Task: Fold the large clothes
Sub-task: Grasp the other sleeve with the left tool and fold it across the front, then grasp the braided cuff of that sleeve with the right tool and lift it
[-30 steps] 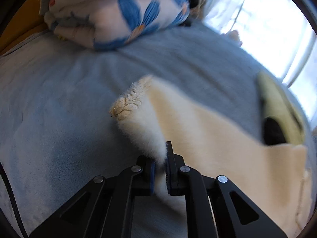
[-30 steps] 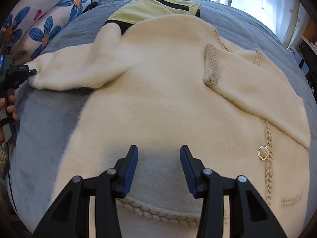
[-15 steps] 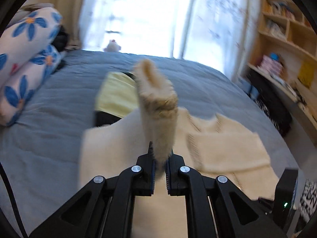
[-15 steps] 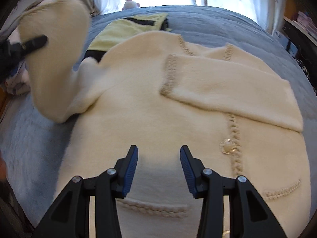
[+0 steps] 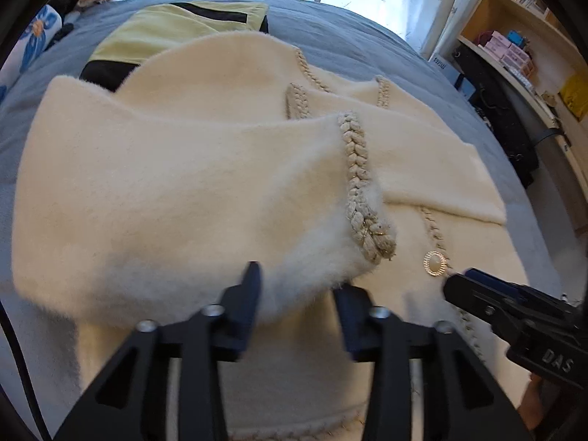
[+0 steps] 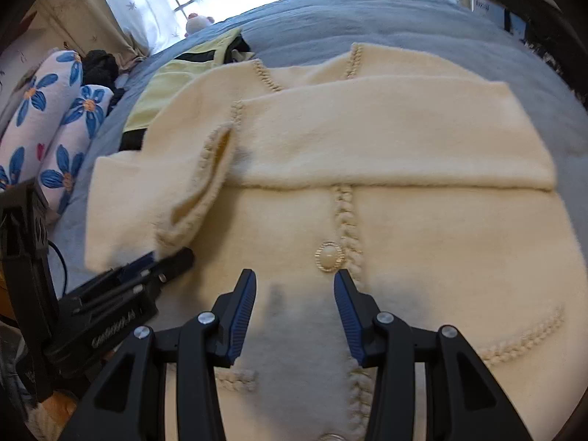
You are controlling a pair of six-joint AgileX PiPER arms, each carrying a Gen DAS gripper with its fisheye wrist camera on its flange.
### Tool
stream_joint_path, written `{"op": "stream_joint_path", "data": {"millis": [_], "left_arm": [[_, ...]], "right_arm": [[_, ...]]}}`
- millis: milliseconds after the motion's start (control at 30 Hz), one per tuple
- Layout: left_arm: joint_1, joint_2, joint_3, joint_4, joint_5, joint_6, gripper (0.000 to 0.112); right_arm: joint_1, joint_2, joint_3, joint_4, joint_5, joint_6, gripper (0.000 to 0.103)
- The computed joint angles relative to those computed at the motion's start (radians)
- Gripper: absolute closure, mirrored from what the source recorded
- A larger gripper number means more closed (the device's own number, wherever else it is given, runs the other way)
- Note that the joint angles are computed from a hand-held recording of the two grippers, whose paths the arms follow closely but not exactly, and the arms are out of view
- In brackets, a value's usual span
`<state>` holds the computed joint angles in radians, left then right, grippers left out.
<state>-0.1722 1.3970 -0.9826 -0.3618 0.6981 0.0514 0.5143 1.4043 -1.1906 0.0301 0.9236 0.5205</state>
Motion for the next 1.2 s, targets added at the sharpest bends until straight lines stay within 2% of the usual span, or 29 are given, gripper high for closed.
{"op": "stream_joint_path", "data": {"millis": [67, 200, 333, 467, 700, 833, 867, 900, 933, 1100, 1200], "left_arm": [[-0.010, -0.036, 0.020, 0.023, -0.004, -0.029, 0.044], [-0.059, -0.095, 0.045, 0.151, 0.013, -0.165, 0.044], [-0.036, -0.142, 0.061, 0.176, 0.026, -0.213, 0.044], [-0.009, -0.181, 0.080, 0.221, 0.033, -0.251, 0.044], [0.102, -0.234, 0.106, 0.176, 0.060, -0.174, 0.044], [0.147, -0.237, 0.116, 0.151, 0.067, -0.154, 0.044], [0.160, -0.241, 0.121, 0.145, 0.070, -0.149, 0.044], [0.169, -0.246, 0.125, 0.143, 0.072, -0.147, 0.044], [0.173, -0.249, 0.127, 0.144, 0.074, -0.146, 0.044], [0.180, -0.273, 0.129, 0.162, 0.077, -0.170, 0.044], [0.183, -0.288, 0.125, 0.162, 0.076, -0.174, 0.044]], "right_arm": [[-0.029, 0.009, 0.006, 0.088, -0.024, -0.063, 0.057], [-0.075, 0.027, 0.012, 0.254, -0.063, -0.172, 0.054], [-0.101, 0.079, -0.019, 0.336, -0.065, -0.224, 0.051], [-0.110, 0.156, -0.087, 0.346, -0.055, -0.250, 0.051], [-0.125, 0.304, -0.217, 0.397, -0.048, -0.321, 0.051], [-0.101, 0.373, -0.283, 0.364, -0.066, -0.319, 0.052], [-0.091, 0.384, -0.297, 0.359, -0.070, -0.325, 0.059], [-0.080, 0.387, -0.306, 0.356, -0.074, -0.341, 0.070], [-0.068, 0.394, -0.329, 0.344, -0.060, -0.354, 0.089], [-0.025, 0.298, -0.373, 0.272, -0.066, -0.379, 0.090], [-0.057, 0.217, -0.404, 0.257, -0.073, -0.397, 0.090]]}}
